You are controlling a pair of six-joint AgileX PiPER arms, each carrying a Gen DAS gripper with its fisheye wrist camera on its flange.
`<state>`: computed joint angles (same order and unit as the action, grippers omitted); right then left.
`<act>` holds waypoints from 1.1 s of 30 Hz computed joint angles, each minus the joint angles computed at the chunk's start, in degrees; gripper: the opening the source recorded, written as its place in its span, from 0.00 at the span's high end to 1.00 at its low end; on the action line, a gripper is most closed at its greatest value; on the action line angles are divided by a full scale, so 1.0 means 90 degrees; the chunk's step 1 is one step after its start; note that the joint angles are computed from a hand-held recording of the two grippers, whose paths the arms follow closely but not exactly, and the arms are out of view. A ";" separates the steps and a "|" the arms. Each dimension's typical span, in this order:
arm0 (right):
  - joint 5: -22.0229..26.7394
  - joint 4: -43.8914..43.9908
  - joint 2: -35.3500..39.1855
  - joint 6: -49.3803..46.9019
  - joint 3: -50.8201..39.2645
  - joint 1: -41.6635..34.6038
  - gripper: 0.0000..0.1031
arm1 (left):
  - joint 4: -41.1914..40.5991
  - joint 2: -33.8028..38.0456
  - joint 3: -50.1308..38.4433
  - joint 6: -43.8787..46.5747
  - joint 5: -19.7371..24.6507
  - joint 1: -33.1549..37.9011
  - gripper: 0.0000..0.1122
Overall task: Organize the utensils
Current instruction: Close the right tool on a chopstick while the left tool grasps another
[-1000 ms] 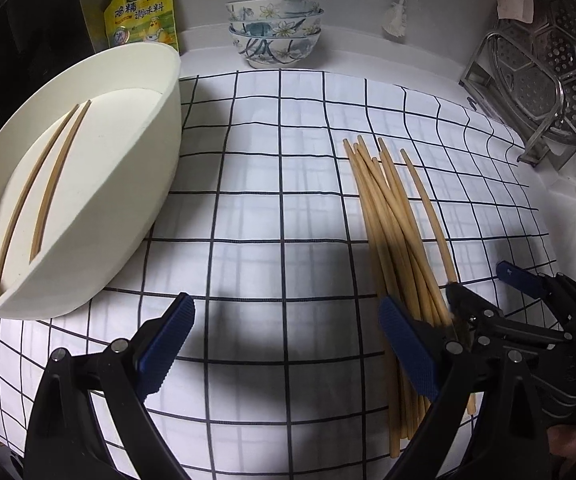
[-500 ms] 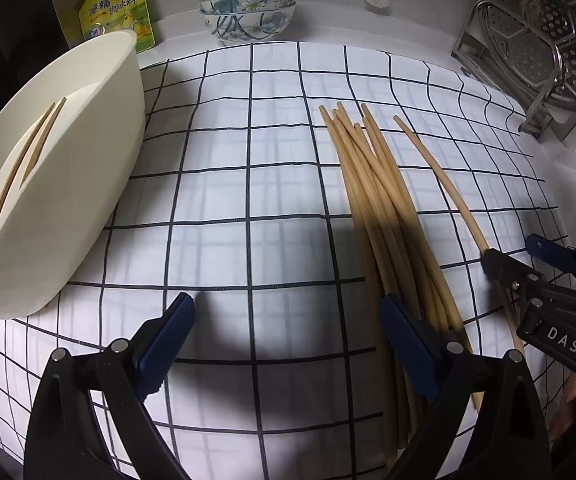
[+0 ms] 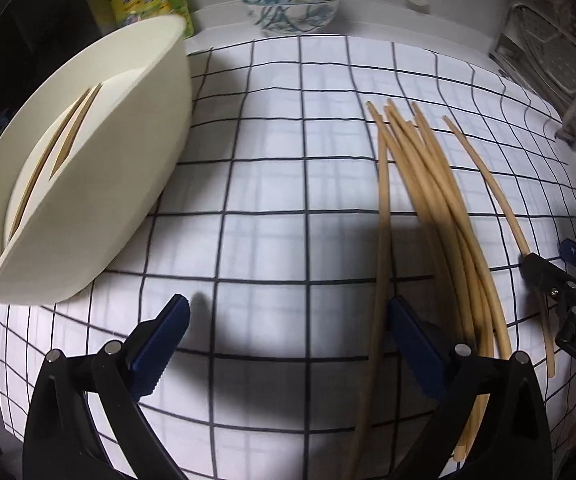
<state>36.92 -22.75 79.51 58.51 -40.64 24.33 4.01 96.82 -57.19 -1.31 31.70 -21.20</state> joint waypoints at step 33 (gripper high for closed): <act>-0.0281 0.0498 -0.0164 -0.0729 -0.0143 -0.0207 0.94 | -0.1620 0.0080 -0.0747 0.1690 0.0681 0.0135 0.94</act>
<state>34.39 -18.26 78.03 51.95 -41.93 22.47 -10.57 97.55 -63.92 13.90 37.84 -19.99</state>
